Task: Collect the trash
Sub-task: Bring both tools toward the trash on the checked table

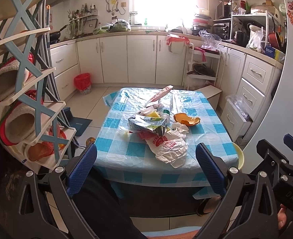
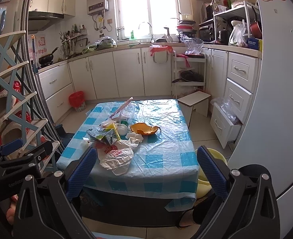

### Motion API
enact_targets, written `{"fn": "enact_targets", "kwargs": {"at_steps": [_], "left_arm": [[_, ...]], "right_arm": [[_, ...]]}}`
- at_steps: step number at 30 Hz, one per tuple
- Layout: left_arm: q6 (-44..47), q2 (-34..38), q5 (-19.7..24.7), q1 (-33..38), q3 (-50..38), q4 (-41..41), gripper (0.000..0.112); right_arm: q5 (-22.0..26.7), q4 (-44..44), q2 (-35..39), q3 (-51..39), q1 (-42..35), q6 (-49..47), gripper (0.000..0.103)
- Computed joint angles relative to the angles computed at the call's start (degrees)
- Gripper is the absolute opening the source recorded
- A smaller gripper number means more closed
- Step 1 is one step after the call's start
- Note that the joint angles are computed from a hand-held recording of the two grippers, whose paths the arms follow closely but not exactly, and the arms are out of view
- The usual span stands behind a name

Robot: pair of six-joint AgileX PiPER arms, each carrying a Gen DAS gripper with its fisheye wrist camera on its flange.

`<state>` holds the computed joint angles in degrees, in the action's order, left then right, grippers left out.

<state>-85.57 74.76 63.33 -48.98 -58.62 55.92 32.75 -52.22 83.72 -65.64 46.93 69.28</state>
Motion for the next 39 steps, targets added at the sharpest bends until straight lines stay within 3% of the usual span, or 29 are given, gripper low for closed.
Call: {"fn": "enact_targets", "kwargs": {"at_steps": [17, 39], "left_arm": [[-1.1, -0.3, 1.0, 0.7, 0.6, -0.3, 0.095], [-0.2, 0.0, -1.4, 4.3, 1.7, -1.7, 0.095]], "right_arm": [[-1.4, 0.1, 0.4, 0.1, 0.3, 0.0, 0.097], [-2.2, 3.0, 2.9, -1.4, 0.2, -3.1, 0.097]]}}
